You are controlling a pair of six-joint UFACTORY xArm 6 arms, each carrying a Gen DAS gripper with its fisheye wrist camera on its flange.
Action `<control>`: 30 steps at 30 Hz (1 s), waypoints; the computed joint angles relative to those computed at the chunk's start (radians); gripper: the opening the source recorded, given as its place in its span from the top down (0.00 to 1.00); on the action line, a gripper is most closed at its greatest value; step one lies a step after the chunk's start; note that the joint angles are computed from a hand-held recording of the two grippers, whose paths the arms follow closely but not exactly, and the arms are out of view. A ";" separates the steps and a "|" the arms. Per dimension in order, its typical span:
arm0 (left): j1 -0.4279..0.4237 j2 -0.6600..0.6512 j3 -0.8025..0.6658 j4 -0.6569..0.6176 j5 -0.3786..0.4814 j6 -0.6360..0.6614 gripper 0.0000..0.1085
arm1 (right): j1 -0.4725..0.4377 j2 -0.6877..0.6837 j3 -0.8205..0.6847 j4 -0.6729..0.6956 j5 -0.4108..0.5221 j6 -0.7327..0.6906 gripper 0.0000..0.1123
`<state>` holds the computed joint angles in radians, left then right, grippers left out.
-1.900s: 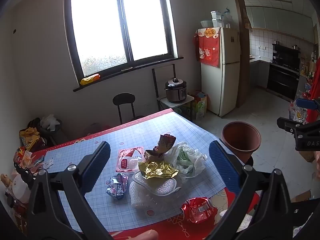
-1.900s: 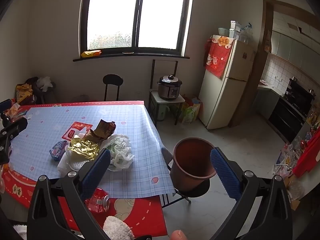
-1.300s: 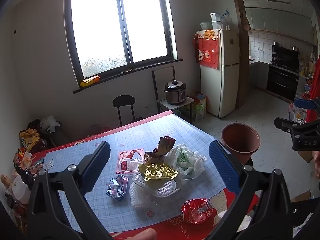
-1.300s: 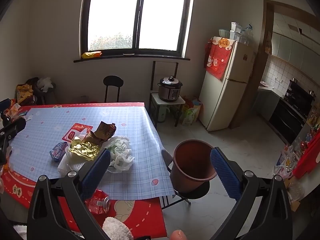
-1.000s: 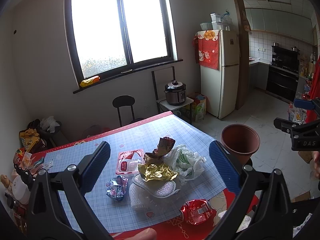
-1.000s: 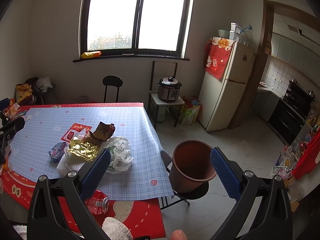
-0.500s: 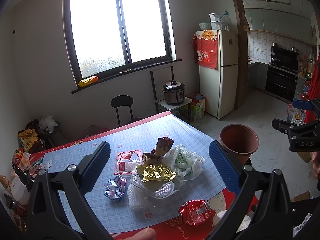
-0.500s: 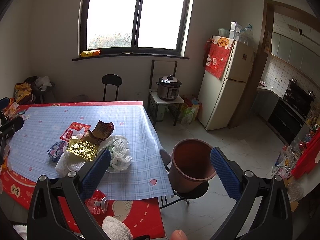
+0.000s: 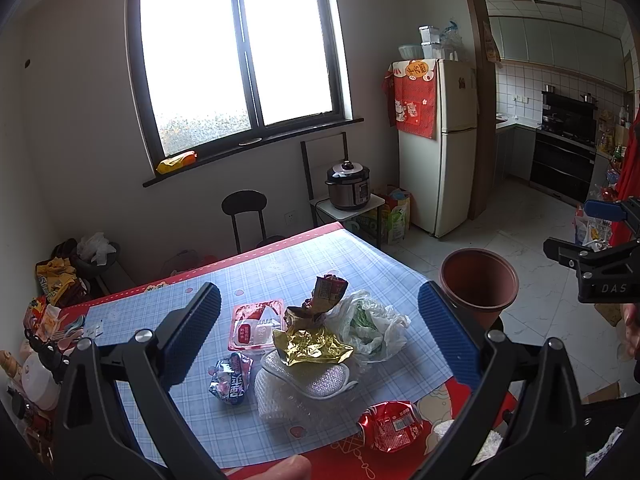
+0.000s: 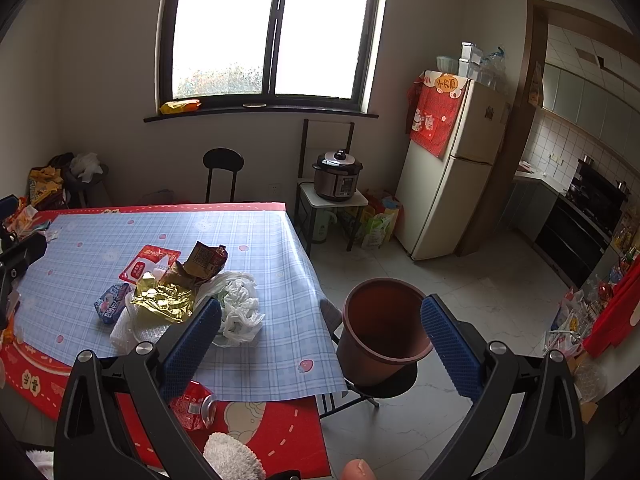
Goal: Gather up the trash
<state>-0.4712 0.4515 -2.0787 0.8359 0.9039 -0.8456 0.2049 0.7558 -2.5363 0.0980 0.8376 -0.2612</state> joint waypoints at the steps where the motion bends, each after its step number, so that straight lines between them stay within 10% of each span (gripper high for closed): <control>1: 0.001 0.004 -0.005 -0.001 0.001 0.001 0.10 | 0.000 0.000 0.000 0.000 -0.001 0.000 0.12; 30: 0.016 0.013 -0.013 -0.005 -0.018 0.001 0.10 | 0.003 0.098 -0.167 0.005 0.074 0.009 0.12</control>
